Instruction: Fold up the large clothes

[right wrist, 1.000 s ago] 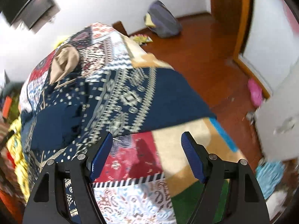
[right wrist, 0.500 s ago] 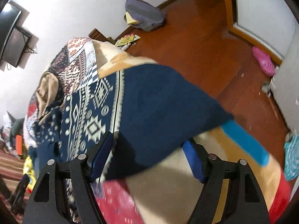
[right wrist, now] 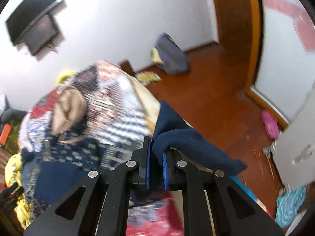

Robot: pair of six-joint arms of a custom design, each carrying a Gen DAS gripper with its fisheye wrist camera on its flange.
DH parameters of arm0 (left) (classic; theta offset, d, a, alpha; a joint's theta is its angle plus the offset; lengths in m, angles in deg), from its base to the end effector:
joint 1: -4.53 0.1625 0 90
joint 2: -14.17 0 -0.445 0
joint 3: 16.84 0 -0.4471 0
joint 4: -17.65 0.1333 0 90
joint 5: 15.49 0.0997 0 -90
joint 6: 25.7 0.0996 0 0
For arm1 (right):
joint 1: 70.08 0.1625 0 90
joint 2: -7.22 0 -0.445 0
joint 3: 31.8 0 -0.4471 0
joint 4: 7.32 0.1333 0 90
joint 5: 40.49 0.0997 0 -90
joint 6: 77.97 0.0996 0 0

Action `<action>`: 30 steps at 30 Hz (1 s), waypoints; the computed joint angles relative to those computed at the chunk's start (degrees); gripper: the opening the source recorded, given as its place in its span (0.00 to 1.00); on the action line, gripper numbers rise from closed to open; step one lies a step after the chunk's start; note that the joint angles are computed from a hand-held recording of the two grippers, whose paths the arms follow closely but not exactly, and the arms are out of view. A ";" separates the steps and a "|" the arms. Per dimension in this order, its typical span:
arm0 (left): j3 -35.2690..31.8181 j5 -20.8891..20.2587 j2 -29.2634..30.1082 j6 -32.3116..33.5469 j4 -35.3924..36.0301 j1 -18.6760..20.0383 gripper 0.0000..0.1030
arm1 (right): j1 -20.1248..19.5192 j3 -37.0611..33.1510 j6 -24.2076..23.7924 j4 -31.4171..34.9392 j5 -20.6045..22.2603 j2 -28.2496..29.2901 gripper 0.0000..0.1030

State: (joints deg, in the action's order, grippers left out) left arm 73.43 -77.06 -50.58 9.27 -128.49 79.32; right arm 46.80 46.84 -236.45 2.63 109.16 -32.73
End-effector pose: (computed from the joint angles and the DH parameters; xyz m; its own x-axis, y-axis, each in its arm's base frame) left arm -0.0155 -0.7458 0.3478 -0.6181 0.4733 -0.6277 0.7078 0.6824 -0.1826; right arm 0.3355 -0.5571 0.0651 -0.7836 0.5062 0.3602 -0.0558 0.5200 -0.8523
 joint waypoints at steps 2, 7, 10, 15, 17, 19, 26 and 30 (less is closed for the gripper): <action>0.45 -0.67 -1.01 0.29 0.21 0.09 0.67 | 1.40 -2.07 -4.17 -1.22 -0.67 0.63 0.09; 1.83 -1.37 -3.14 2.45 -0.30 0.14 0.67 | 4.62 -11.36 -13.41 0.46 -3.91 6.37 0.09; 2.75 -1.70 -4.33 4.29 -1.11 0.24 0.67 | 5.03 -18.04 -14.90 5.15 -8.64 11.33 0.09; 2.88 -1.83 -5.34 4.93 0.14 0.91 0.67 | 4.01 -33.10 -12.59 18.21 -13.90 22.92 0.09; 2.61 -1.67 -5.52 4.82 1.24 1.36 0.67 | 3.53 -39.32 -10.75 23.91 -15.26 27.43 0.09; 2.42 -1.36 -5.59 4.80 1.91 1.66 0.67 | 3.37 -45.56 -8.43 30.40 -15.63 32.04 0.09; 2.95 -0.87 -6.20 5.14 3.42 1.24 0.67 | 2.02 -58.94 2.00 48.78 -18.80 41.60 0.20; 4.08 -0.71 -6.24 6.39 3.13 -0.65 0.67 | 2.39 -46.28 2.71 42.67 -19.66 34.52 0.37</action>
